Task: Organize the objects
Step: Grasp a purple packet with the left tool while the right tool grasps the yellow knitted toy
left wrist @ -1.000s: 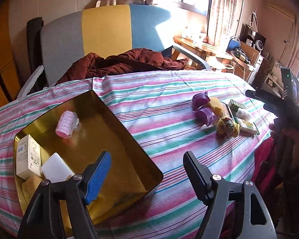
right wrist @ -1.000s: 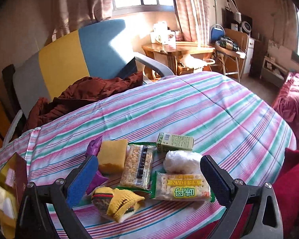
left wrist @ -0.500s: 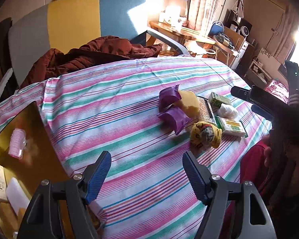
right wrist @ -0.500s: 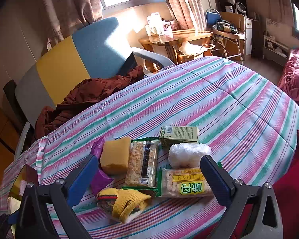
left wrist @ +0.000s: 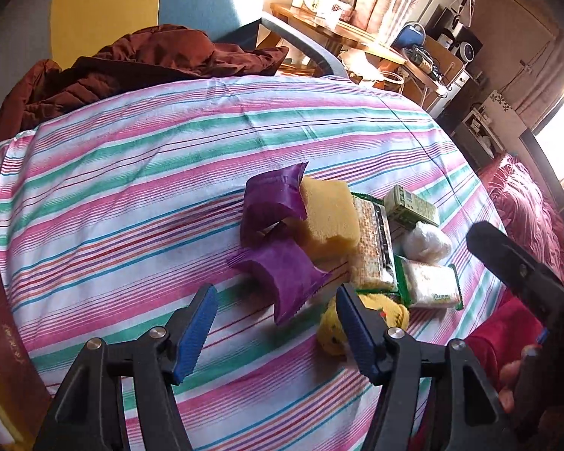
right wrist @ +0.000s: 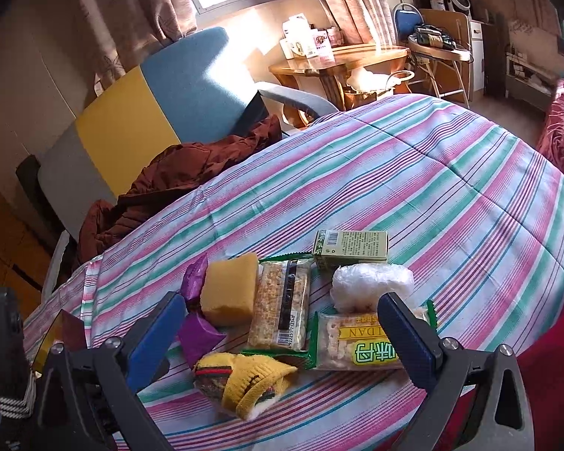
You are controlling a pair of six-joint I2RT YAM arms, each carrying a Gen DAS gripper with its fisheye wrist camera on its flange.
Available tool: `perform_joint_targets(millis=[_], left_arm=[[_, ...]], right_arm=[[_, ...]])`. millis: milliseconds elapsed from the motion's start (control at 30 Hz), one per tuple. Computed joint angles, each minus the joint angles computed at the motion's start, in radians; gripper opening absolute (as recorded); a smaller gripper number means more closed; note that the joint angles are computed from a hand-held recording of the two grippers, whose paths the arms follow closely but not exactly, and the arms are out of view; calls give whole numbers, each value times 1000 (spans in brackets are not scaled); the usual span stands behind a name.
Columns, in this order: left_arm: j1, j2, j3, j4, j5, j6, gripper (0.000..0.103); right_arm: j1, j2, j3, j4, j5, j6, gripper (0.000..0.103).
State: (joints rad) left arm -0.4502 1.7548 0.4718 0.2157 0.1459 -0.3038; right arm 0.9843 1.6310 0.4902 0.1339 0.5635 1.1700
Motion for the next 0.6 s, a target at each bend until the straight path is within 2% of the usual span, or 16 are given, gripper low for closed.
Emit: perform_joint_targets(millis=[200,267,300,333,400,600], left_arm=[[-1,169,143,-8,17,-51,67],[-6,229,178,-12,4,-43,64],[-7,246,174,4,-1,-38,58],[-4,259,165,19,1,-30,43],[0,240,103,88,-9,-5,43],[-24,146,-82,190,-54,57,43]], right_arm=[[-14,19,4,23,-29,-24,103],[-17,21,4,27,-36,-26,103],[-18,23,3,29,-39,-28,103],[-20,24,4,31,-42,-30,103],[-25,24,-2,45,-54,-35,103],[-28,40,3,69,-83,-59,103]])
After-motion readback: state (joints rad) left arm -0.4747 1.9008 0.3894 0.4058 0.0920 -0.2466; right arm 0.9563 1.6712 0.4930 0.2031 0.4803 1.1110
